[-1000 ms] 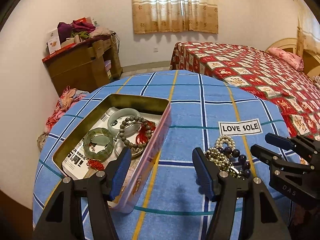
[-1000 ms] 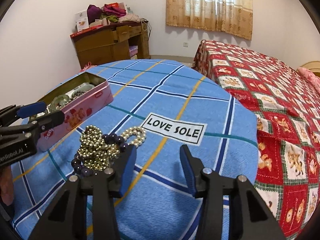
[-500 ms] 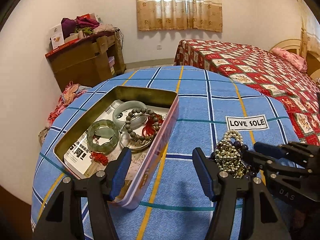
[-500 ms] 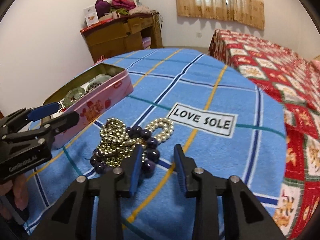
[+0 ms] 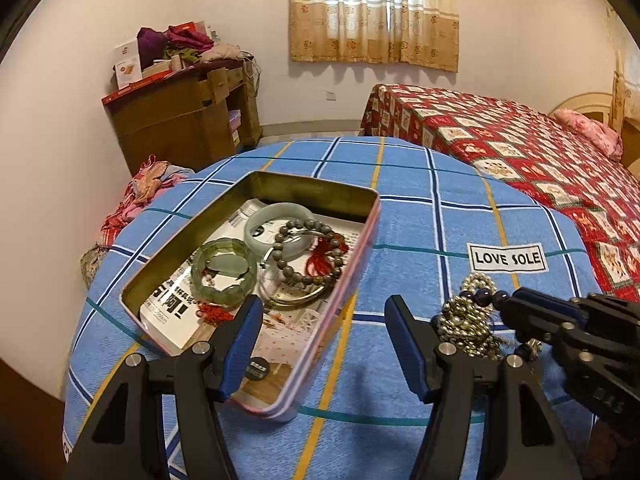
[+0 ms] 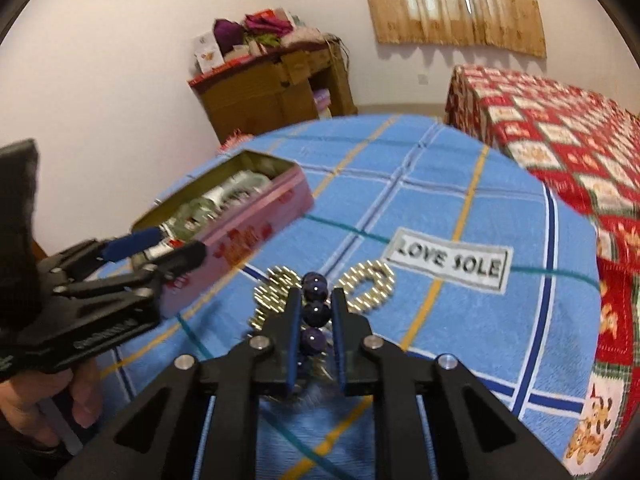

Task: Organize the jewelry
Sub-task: 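Grasp the purple bead bracelet with the right tool while the left tool grasps the gold bead chain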

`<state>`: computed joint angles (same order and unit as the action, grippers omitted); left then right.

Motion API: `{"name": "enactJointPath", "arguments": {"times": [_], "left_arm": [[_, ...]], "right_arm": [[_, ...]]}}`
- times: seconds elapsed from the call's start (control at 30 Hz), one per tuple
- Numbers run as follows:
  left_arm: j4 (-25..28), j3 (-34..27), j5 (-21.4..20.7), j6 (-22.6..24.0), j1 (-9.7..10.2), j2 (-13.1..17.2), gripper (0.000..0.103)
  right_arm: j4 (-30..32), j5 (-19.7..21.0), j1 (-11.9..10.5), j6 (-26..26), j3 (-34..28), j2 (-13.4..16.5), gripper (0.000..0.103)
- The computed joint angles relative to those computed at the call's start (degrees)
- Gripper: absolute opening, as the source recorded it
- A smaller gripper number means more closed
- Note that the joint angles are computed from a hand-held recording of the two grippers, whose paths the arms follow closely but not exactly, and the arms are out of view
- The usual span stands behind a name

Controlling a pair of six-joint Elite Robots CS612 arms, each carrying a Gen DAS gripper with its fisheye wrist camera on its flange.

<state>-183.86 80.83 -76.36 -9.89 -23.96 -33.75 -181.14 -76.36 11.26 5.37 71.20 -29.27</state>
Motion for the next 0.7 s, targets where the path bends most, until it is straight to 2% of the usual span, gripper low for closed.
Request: {"name": "enactJointPath", "arguments": {"times": [0.2, 0.43, 0.53, 0.7], "left_arm": [[0.6, -0.1, -0.3, -0.6, 0.25, 0.1, 0.064], [0.1, 0.0, -0.4, -0.8, 0.37, 0.1, 0.064], [0.4, -0.1, -0.8, -0.8, 0.32, 0.1, 0.064], [-0.1, 0.0, -1.7, 1.1, -0.22, 0.2, 0.064]], "right_arm": [[-4.0, 0.5, 0.5, -0.2, -0.9, 0.1, 0.017], [-8.4, -1.9, -0.2, 3.0, -0.6, -0.2, 0.017], [-10.3, -3.1, -1.0, 5.4, 0.2, -0.7, 0.017], [-8.9, -8.3, -2.1, 8.5, 0.6, -0.6, 0.017]]}}
